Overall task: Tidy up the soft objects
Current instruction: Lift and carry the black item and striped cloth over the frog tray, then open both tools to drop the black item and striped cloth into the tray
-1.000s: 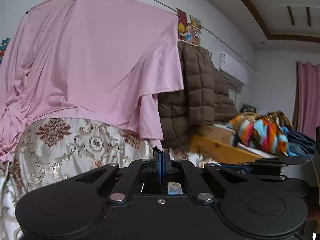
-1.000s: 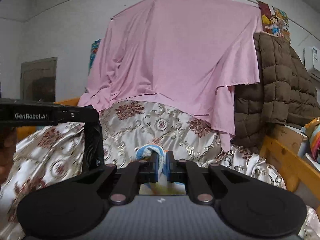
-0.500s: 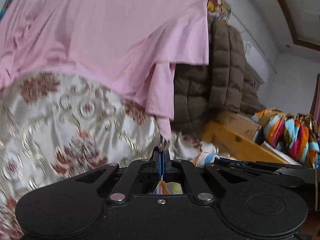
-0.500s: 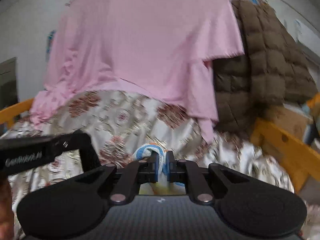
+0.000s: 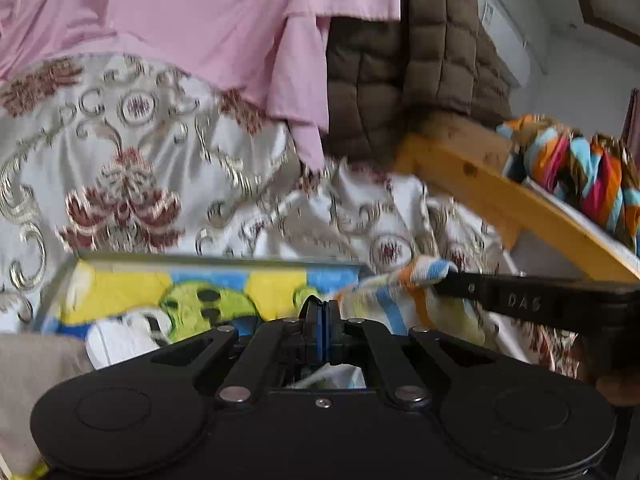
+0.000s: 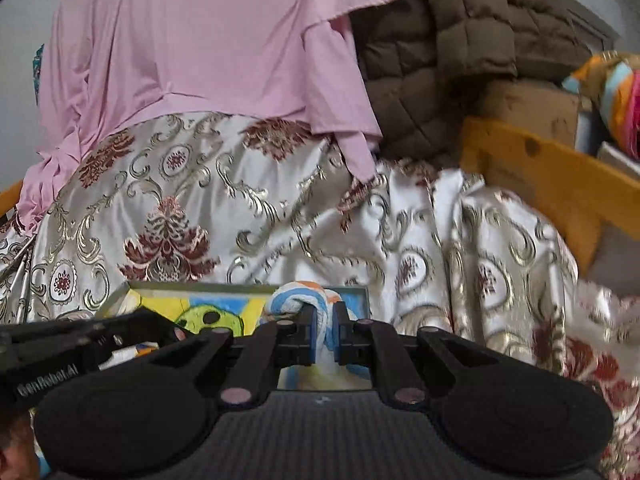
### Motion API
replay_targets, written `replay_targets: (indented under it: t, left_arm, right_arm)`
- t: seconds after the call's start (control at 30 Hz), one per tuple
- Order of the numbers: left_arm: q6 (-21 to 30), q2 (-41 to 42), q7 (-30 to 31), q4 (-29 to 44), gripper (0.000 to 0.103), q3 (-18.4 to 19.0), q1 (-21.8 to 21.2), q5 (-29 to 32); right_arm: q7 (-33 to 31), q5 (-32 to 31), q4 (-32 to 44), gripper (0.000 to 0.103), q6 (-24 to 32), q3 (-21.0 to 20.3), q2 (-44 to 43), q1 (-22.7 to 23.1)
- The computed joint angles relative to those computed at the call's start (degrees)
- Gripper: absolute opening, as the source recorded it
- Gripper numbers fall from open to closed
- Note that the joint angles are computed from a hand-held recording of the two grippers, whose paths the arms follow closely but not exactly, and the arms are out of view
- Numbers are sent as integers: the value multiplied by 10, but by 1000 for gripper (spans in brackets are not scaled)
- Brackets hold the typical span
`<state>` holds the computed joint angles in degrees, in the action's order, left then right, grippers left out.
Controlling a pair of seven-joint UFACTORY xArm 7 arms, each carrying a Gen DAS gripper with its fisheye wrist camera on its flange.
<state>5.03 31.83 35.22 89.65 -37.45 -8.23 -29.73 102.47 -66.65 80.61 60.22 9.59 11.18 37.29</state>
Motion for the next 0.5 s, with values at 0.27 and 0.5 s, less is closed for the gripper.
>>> replay_targets:
  t: [0.27,0.5]
  left_arm:
    - [27,-20,-32,-32,0,67,-45,34]
    - [31,-37,-52,-50,16,88,-58,41]
  right_arm:
    - [1,16,-22,9,-31,6,-2,0]
    - [7,12,-30,19,-45,7,-1,7]
